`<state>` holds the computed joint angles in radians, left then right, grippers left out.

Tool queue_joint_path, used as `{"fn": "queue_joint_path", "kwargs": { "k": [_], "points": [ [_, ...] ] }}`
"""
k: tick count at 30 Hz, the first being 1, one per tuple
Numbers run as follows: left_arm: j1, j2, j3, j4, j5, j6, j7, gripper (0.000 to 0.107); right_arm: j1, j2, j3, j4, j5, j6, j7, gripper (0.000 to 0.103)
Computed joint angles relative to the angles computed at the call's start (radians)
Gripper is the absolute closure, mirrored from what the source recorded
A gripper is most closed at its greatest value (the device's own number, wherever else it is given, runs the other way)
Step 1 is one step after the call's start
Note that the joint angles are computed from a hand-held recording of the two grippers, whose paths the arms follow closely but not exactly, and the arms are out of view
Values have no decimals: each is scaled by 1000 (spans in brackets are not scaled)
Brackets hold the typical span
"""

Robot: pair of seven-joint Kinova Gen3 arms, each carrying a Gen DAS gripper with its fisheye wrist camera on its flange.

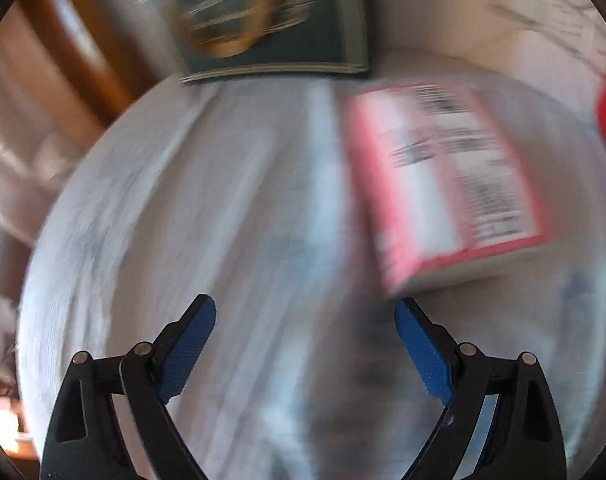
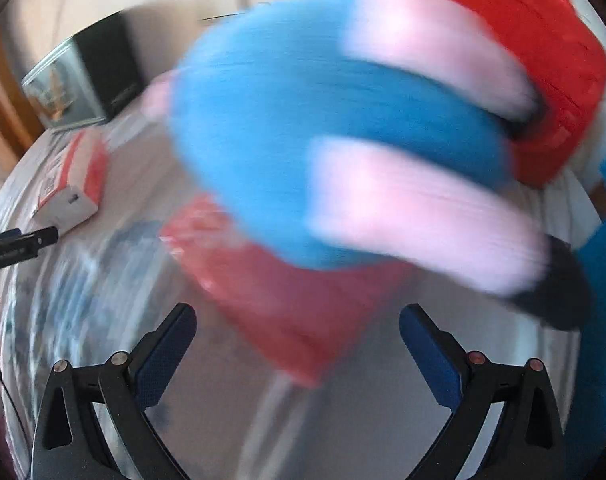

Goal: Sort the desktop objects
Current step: 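Grasp the white tissue pack with the left gripper while the right grasps the pink tissue pack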

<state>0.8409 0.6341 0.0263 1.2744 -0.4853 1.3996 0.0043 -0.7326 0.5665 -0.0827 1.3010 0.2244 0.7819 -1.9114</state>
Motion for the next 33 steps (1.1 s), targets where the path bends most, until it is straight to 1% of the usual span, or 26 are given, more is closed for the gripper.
{"fn": "queue_joint_path", "kwargs": {
  "k": [1, 2, 4, 5, 6, 7, 8, 10, 12, 13, 15, 16, 17, 18, 20, 21, 22, 23, 24, 25, 26, 28, 29, 30, 31, 33],
  "points": [
    [-17, -30, 16, 46, 13, -19, 21, 15, -12, 4, -10, -3, 4, -8, 5, 0],
    [-15, -55, 14, 81, 16, -46, 30, 15, -5, 2, -38, -3, -8, -17, 27, 0],
    [2, -84, 14, 102, 1, -58, 37, 15, 38, -4, -131, 3, -49, -36, 105, 0],
    [12, -101, 17, 106, -19, -72, 42, 15, 44, -10, -159, 8, -46, -37, 131, 0],
    [18, -113, 22, 107, -35, -89, 45, 15, 39, -15, -168, 10, -26, -32, 139, 0],
    [21, -127, 28, 102, -53, -114, 39, 15, 23, -22, -159, 17, -5, -32, 132, 0],
    [18, -133, 33, 93, -63, -127, 29, 15, 1, -32, -132, 32, 6, -34, 108, 0],
    [3, -124, 39, 45, -72, -141, -12, 15, 5, -35, -120, 30, 11, -12, 86, 0],
    [-17, -85, 38, -41, -57, -117, -69, 15, 34, -42, -144, 29, 44, 3, 38, 0],
    [-31, -61, 37, -88, -43, -106, -103, 15, 32, -35, -141, 14, 61, 13, 19, 0],
    [-77, -12, 37, -162, 13, -91, -182, 15, 14, -35, -91, -11, 58, 19, 0, 0],
    [-95, 18, 36, -206, 43, -65, -219, 15, 13, -24, -73, -34, 49, 27, -4, 0],
    [-106, 45, 25, -242, 70, -51, -253, 15, 21, -9, -71, -63, 35, 40, 3, 0],
    [-116, 59, 17, -258, 95, -54, -276, 14, 34, 13, -86, -99, 29, 61, 12, 0],
    [-147, 73, 38, -274, 117, -75, -293, 14, 39, 59, -85, -175, -8, 110, 64, 0],
    [-151, 89, 34, -301, 130, -61, -314, 14, 25, 79, -68, -203, -20, 127, 84, 0],
    [-142, 114, 11, -345, 155, -31, -340, 14, -2, 102, -36, -235, -17, 147, 89, 0],
    [-145, 147, 6, -391, 169, 5, -362, 14, -16, 129, -19, -273, -19, 169, 97, 0],
    [-149, 169, 4, -421, 183, 26, -378, 14, -14, 150, -20, -300, -33, 188, 104, 0],
    [-150, 181, -1, -432, 194, 33, -390, 17, 5, 180, -39, -346, -58, 224, 116, 0],
    [-139, 181, -14, -424, 195, 28, -388, 18, 18, 203, -57, -374, -68, 243, 112, 0],
    [-107, 151, -32, -367, 178, -21, -370, 21, 17, 210, -73, -376, -37, 242, 91, 0],
    [-99, 132, -31, -333, 180, -47, -360, 22, 15, 195, -80, -349, -16, 222, 75, 8],
    [-88, 114, -31, -300, 180, -70, -344, 22, 8, 183, -75, -329, -7, 214, 63, 10],
    [-75, 99, -31, -272, 178, -87, -326, 22, 11, 171, -83, -312, 0, 214, 56, 11],
    [-41, 73, -27, -226, 166, -108, -294, 22, 8, 145, -80, -273, -21, 217, 64, 11]
  ]
}}
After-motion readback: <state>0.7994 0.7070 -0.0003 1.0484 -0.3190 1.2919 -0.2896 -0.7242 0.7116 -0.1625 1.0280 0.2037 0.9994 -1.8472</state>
